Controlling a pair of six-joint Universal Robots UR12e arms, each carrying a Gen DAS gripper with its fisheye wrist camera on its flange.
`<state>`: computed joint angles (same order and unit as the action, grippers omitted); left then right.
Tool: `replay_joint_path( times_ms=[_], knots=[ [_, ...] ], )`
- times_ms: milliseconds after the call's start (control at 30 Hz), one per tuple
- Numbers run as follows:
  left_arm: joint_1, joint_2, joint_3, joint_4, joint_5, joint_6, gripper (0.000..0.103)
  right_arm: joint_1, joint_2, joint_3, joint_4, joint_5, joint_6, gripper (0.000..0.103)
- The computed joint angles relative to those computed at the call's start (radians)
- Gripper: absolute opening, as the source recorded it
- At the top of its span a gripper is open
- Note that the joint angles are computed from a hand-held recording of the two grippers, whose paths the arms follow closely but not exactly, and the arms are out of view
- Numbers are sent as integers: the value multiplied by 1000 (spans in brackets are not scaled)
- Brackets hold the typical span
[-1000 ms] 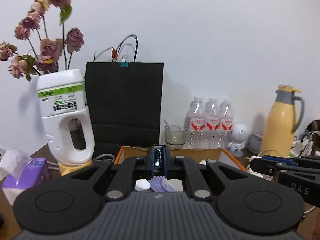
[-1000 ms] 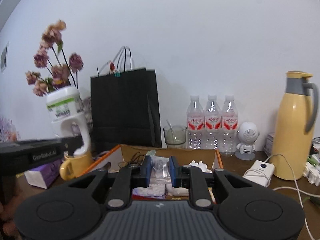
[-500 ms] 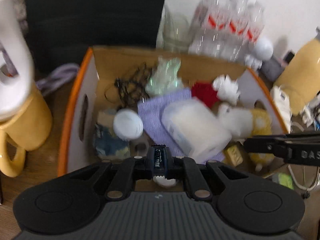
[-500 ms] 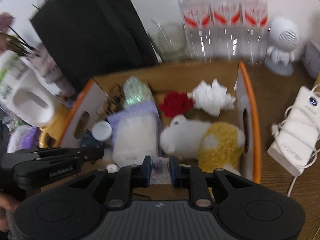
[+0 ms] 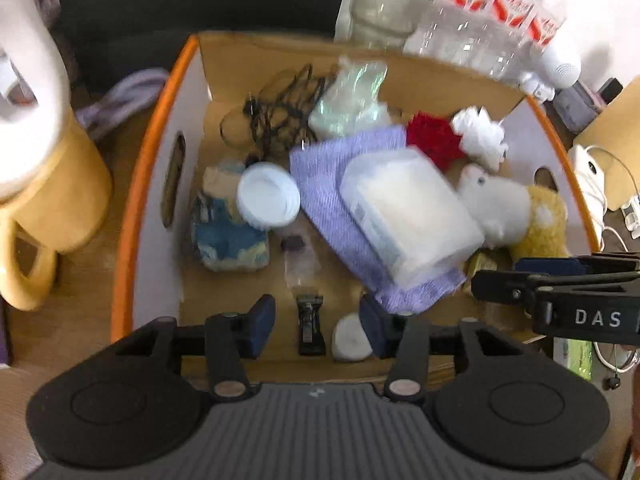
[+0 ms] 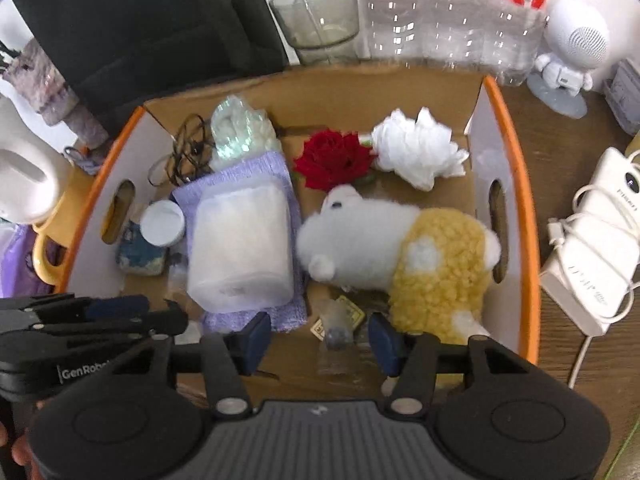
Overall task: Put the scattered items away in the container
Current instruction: 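Open both grippers to drop the packet and wrapper into the box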
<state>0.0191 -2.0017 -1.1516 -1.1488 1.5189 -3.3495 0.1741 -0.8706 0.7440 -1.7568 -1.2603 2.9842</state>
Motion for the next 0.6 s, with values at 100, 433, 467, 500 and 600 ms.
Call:
replay_joint_path(
  times_ms=[100, 433, 467, 500, 600],
  knots=[
    [1, 2, 27, -11, -2, -6, 79, -2, -7, -16, -10, -14, 0, 58],
    [-15, 17, 110, 25, 90, -60, 103, -18, -47, -49, -72, -34, 5, 85],
    [-20, 23, 98, 47, 112, -64, 103, -17, -53, -39, -85, -38, 8, 85],
    [-26, 25, 88, 58, 141, -69, 103, -17, -58, -32, -92, -46, 9, 85],
    [-40, 38, 52, 97, 203, -60, 103, -16, -82, 22, -145, -62, -1, 85]
  ],
)
